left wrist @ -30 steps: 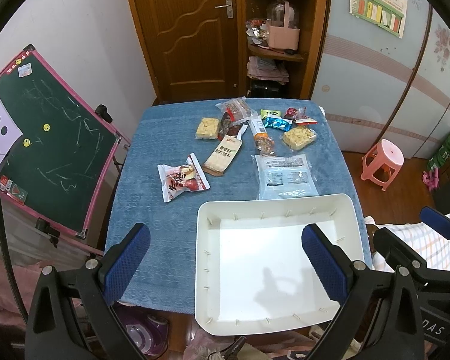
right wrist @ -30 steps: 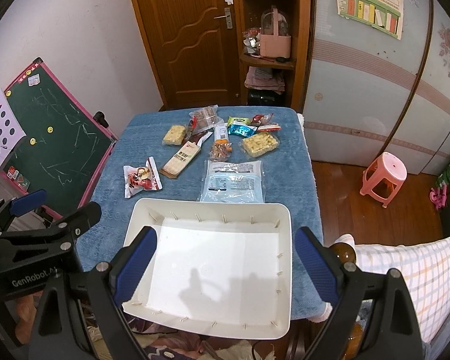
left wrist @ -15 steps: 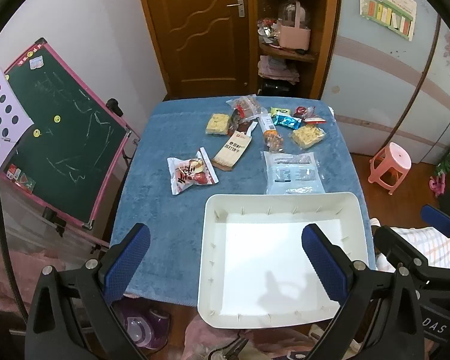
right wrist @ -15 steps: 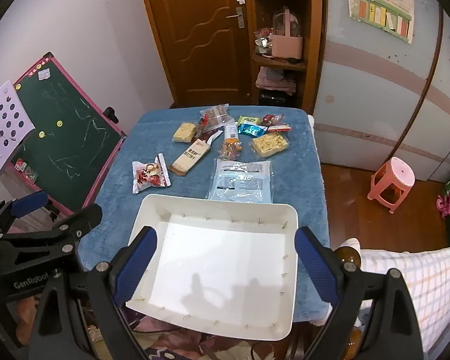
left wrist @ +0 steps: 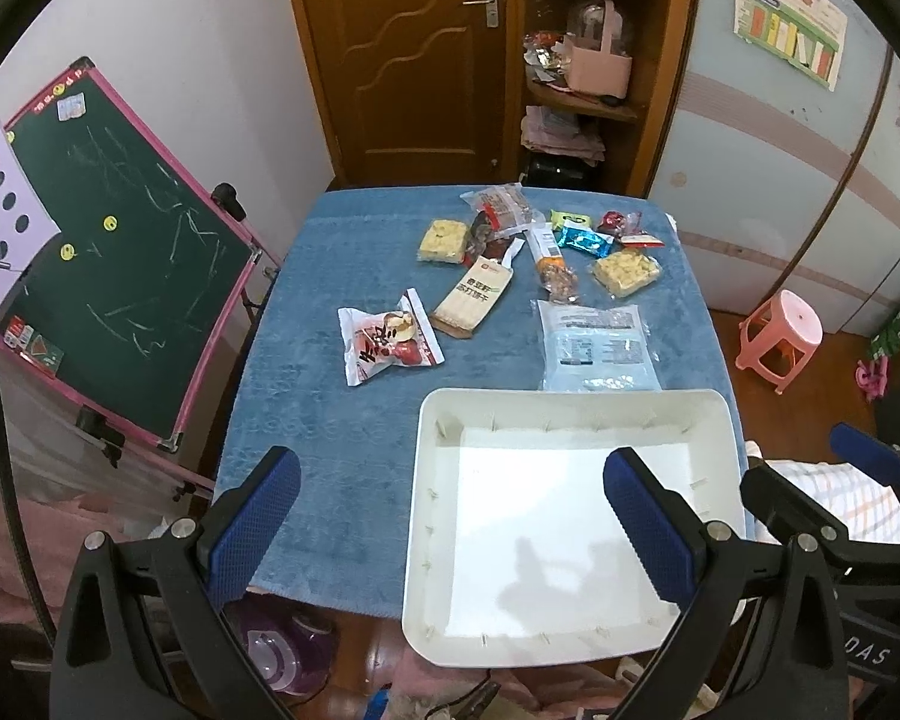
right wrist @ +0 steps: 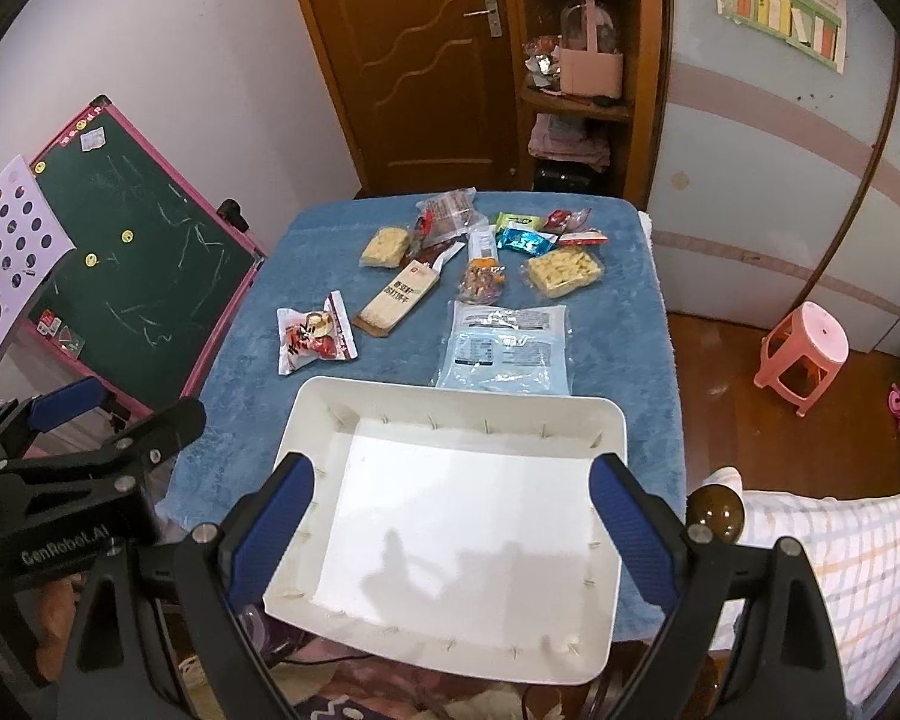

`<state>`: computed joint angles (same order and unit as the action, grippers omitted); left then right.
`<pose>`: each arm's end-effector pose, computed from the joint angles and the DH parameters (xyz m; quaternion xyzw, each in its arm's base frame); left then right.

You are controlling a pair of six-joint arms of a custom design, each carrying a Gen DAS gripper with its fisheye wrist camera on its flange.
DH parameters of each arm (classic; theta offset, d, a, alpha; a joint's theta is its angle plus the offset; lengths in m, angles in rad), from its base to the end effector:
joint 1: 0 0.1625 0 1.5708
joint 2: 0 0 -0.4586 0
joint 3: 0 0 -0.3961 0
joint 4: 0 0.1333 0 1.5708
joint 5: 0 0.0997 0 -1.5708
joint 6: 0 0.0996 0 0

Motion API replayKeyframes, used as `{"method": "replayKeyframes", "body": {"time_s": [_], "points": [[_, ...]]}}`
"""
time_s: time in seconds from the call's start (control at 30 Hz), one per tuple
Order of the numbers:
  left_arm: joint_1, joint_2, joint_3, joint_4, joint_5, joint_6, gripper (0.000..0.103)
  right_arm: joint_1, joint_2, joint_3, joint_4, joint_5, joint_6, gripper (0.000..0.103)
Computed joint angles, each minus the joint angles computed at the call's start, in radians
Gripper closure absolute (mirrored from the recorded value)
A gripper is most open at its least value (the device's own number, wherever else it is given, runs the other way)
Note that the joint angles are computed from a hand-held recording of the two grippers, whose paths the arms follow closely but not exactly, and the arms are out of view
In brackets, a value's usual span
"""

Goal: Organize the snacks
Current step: 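Grasp the white-red bread bag with left tool while right tool grasps clear blue-label bag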

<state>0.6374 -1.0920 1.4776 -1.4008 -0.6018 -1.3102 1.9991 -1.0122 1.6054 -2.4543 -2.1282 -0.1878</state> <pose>-0.3807 -0.5500 0.3201 -0.0339 0.8598 -0.2982 0.4130 0.3604 -0.5953 0.2775 0.2505 -0.9186 0.1707 0.2536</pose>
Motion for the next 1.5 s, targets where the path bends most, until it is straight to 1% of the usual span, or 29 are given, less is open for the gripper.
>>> {"method": "replayKeyframes", "body": {"time_s": [0.1,0.17,0.27,0.3,0.33,0.4,0.47,0.53,0.6,0.63,0.67,0.73,0.77,0.83,0.9,0.97,1.0,1.07,1.13,1.17,1.2,1.23,1.27,1.37,1.43,1.47,1.5], "points": [[0.027,-0.013,0.011,-0.046,0.024,0.061,0.002,-0.009,0.027,-0.031,-0.002,0.003,0.007,0.009],[0.048,-0.014,0.012,-0.068,0.052,0.117,0.002,-0.021,0.058,-0.069,0.006,0.005,0.017,0.009],[0.084,-0.018,0.006,-0.055,0.118,0.152,0.002,-0.04,0.106,-0.129,0.011,-0.008,0.019,0.009],[0.098,-0.021,0.004,-0.06,0.128,0.164,0.002,-0.047,0.128,-0.157,0.017,-0.015,0.021,0.009],[0.125,-0.025,-0.001,-0.073,0.124,0.189,0.002,-0.058,0.151,-0.191,0.033,-0.015,0.026,0.009],[0.17,-0.032,-0.003,-0.147,0.077,0.266,0.002,-0.078,0.199,-0.261,0.071,-0.011,0.03,0.009],[0.238,-0.036,-0.004,-0.267,-0.016,0.384,0.002,-0.094,0.241,-0.32,0.097,-0.019,0.024,0.009],[0.295,-0.028,-0.01,-0.326,-0.073,0.447,0.002,-0.112,0.299,-0.397,0.134,-0.031,0.008,0.009],[0.332,-0.014,-0.021,-0.347,-0.092,0.48,0.002,-0.132,0.347,-0.465,0.183,-0.025,-0.005,0.009],[0.351,-0.005,-0.021,-0.387,-0.103,0.535,0.002,-0.142,0.369,-0.491,0.199,-0.032,-0.011,0.009],[0.365,0.006,-0.031,-0.393,-0.108,0.567,0.002,-0.152,0.394,-0.525,0.227,-0.043,-0.013,0.009],[0.392,0.035,-0.052,-0.414,-0.123,0.673,0.002,-0.178,0.454,-0.613,0.317,-0.065,0.001,0.009],[0.404,0.049,-0.065,-0.413,-0.128,0.713,0.002,-0.19,0.479,-0.658,0.373,-0.066,0.016,0.009],[0.428,0.083,-0.1,-0.376,-0.123,0.768,0.002,-0.219,0.53,-0.747,0.481,-0.067,0.072,0.009],[0.447,0.11,-0.127,-0.358,-0.121,0.8,0.002,-0.239,0.564,-0.81,0.558,-0.053,0.101,0.009],[0.463,0.127,-0.148,-0.355,-0.136,0.832,0.002,-0.254,0.596,-0.864,0.616,-0.039,0.124,0.009],[0.471,0.136,-0.159,-0.359,-0.143,0.853,0.002,-0.262,0.62,-0.906,0.667,-0.031,0.14,0.009],[0.481,0.147,-0.173,-0.364,-0.15,0.898,0.002,-0.269,0.658,-0.969,0.744,-0.032,0.162,0.009],[0.49,0.162,-0.19,-0.357,-0.147,0.946,0.002,-0.274,0.687,-1.01,0.785,-0.036,0.169,0.009],[0.494,0.17,-0.198,-0.35,-0.141,0.964,0.002,-0.278,0.694,-1.022,0.798,-0.015,0.171,0.009],[0.498,0.18,-0.208,-0.334,-0.132,0.98,0.002,-0.286,0.702,-1.041,0.82,0.03,0.182,0.008],[0.504,0.192,-0.223,-0.322,-0.128,0.996,0.002,-0.291,0.707,-1.054,0.836,0.057,0.196,0.008],[0.508,0.199,-0.232,-0.311,-0.128,1.008,0.002,-0.294,0.708,-1.053,0.834,0.07,0.203,0.006],[0.522,0.227,-0.263,-0.278,-0.11,1.04,0.002,-0.291,0.697,-1.015,0.794,0.072,0.18,0.007],[0.532,0.238,-0.28,-0.263,-0.114,1.057,0.002,-0.289,0.68,-0.976,0.758,0.08,0.159,0.017],[0.539,0.245,-0.292,-0.253,-0.124,1.066,0.002,-0.284,0.68,-0.985,0.768,0.091,0.163,0.027],[0.545,0.253,-0.305,-0.245,-0.13,1.071,0.002,-0.282,0.673,-0.98,0.766,0.093,0.168,0.032]]}}
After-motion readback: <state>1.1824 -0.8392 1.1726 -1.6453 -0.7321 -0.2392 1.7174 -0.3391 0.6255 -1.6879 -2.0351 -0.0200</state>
